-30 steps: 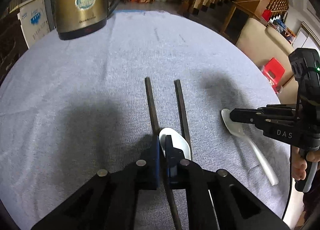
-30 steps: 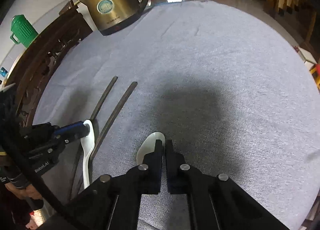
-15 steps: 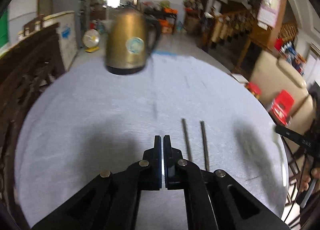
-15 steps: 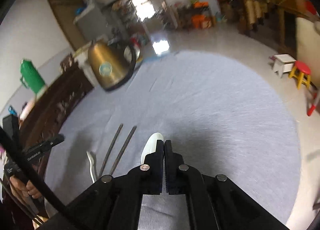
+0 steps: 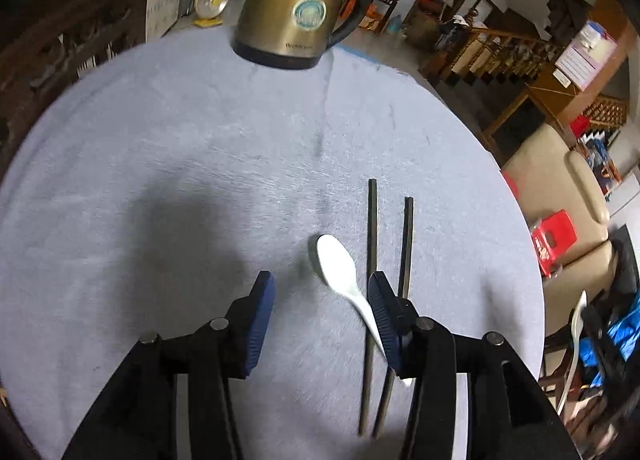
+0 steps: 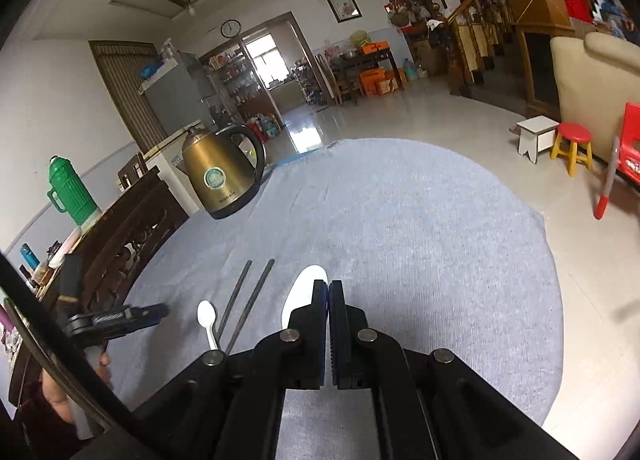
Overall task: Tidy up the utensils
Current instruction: 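Carry both held spoons up and over the holder cup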
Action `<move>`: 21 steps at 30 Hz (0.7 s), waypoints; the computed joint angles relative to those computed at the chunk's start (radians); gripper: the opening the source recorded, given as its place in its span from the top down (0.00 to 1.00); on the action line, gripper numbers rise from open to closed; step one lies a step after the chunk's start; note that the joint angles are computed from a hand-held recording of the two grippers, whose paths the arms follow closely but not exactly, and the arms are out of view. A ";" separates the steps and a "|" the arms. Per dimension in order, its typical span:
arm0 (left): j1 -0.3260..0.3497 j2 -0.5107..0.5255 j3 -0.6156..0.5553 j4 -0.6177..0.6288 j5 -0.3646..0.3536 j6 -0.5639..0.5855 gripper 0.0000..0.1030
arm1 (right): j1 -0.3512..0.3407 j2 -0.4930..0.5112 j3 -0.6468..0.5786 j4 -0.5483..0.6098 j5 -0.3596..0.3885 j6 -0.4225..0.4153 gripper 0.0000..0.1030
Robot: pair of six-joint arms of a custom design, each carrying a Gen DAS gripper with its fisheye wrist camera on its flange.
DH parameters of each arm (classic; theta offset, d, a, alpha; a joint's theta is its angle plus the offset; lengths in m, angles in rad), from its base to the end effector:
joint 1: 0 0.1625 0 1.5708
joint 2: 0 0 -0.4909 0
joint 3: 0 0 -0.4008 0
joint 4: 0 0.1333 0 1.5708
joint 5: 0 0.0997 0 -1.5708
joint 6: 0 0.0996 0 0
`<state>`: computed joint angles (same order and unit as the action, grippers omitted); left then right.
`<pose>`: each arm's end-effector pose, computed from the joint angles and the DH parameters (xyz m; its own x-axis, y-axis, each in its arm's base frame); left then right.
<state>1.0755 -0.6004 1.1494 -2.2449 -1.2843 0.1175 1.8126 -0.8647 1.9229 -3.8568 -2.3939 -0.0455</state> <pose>-0.2657 -0.8314 0.1483 -0.7995 0.5243 -0.2931 0.5692 0.8171 -0.0910 0.2052 -0.5802 0.2579 -0.8210 0.4923 0.2892 -0.1180 0.3493 -0.9296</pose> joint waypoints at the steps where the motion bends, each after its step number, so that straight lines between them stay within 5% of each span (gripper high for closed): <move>1: 0.001 0.024 -0.027 0.019 0.000 -0.018 0.52 | -0.004 -0.003 0.008 0.001 0.006 0.004 0.99; 7: 0.000 0.097 -0.081 0.028 0.046 -0.044 0.53 | -0.027 -0.007 0.034 0.018 0.041 0.024 0.99; 10: -0.001 0.115 -0.097 0.039 0.041 -0.021 0.92 | -0.036 -0.009 0.040 0.029 0.054 0.034 0.99; 17: -0.017 0.058 0.010 -0.126 0.075 0.071 0.96 | -0.022 0.003 0.033 -0.013 0.039 0.007 0.99; 21: -0.016 -0.012 0.073 -0.251 0.108 0.094 0.96 | 0.025 0.031 0.023 -0.147 -0.031 -0.095 0.99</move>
<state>1.0591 -0.6119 1.2227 -2.4958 -1.1765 0.2112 1.8371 -0.8340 1.9456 -4.0043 -2.4254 -0.1408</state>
